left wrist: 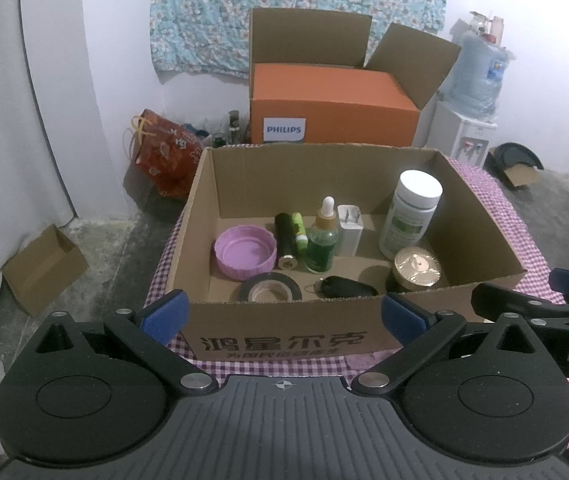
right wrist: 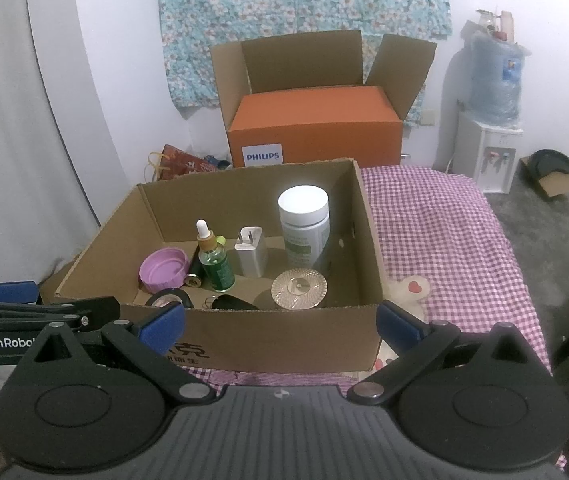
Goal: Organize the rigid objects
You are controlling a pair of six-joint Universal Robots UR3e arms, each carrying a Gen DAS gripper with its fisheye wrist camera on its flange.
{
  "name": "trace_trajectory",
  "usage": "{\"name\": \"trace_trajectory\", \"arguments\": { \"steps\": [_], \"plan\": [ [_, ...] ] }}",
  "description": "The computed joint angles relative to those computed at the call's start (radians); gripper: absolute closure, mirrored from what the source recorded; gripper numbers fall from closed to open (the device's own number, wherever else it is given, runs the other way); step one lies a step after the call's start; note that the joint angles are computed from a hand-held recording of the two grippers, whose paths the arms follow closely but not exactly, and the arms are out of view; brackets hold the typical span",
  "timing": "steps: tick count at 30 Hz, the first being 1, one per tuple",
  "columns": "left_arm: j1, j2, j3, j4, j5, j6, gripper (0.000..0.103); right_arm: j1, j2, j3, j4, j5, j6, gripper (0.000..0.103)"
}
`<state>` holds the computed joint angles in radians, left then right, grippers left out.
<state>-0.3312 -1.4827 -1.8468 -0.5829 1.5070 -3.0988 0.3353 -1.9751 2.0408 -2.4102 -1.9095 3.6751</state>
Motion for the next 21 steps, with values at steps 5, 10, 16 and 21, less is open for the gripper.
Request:
{"name": "trace_trajectory", "arguments": {
  "steps": [5, 10, 16, 21],
  "plan": [
    [0.001, 0.001, -0.002, 0.002, -0.001, 0.002, 0.000, 0.001, 0.000, 0.000, 0.000, 0.000, 0.000, 0.000],
    [-0.002, -0.001, 0.001, 0.000, 0.001, -0.001, 0.000, -0.002, -0.001, 0.000, 0.000, 0.003, -0.002, 0.000],
    [-0.004, -0.002, 0.001, 0.001, 0.004, -0.003, 0.000, -0.002, -0.002, 0.001, 0.000, 0.002, 0.001, 0.000],
    [-0.007, -0.003, 0.002, 0.002, 0.007, -0.004, 0.000, -0.002, -0.005, 0.004, 0.001, 0.004, 0.006, 0.000]
  ]
}}
